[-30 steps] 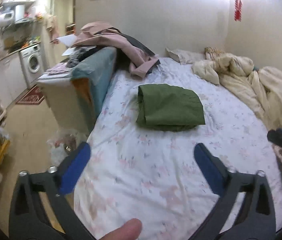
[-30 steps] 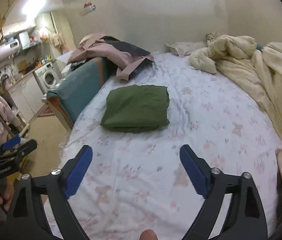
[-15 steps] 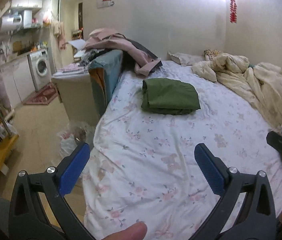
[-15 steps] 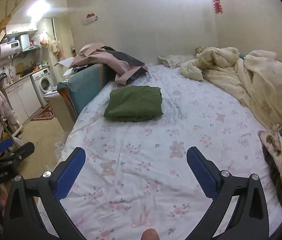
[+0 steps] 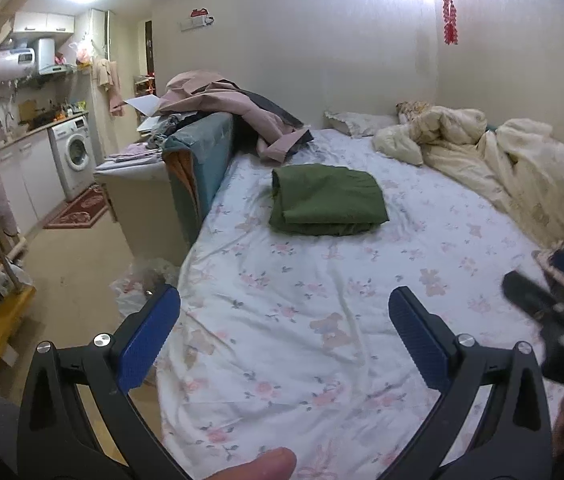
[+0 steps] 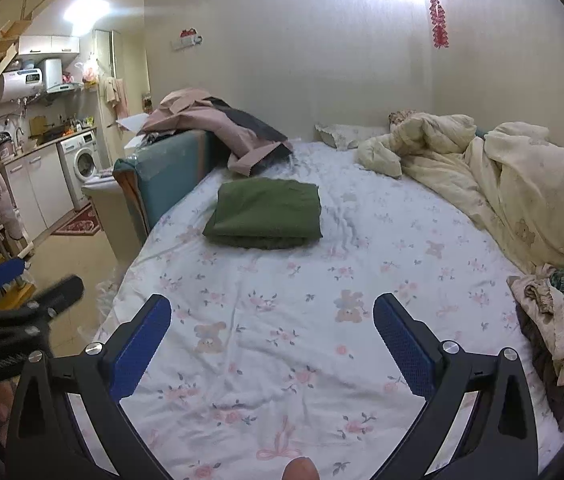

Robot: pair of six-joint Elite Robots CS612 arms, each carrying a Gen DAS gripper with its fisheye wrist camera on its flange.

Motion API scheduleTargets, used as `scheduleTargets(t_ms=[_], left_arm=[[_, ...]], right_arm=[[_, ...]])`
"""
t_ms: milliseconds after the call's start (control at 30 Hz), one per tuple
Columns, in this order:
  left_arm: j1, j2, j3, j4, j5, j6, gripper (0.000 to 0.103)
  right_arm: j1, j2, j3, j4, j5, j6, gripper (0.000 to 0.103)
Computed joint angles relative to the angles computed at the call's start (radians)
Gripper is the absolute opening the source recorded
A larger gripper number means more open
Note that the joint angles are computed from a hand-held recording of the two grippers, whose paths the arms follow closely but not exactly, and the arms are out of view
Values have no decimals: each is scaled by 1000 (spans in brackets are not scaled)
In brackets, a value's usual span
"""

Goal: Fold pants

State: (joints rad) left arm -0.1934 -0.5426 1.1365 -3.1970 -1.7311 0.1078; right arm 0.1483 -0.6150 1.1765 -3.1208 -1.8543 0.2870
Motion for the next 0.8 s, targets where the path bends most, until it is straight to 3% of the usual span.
scheduleTargets(t_ms=[800], left_arm=[[1, -1, 2, -9, -14, -9, 103]], right_arm=[[-1, 2, -1, 4, -11, 6, 103]])
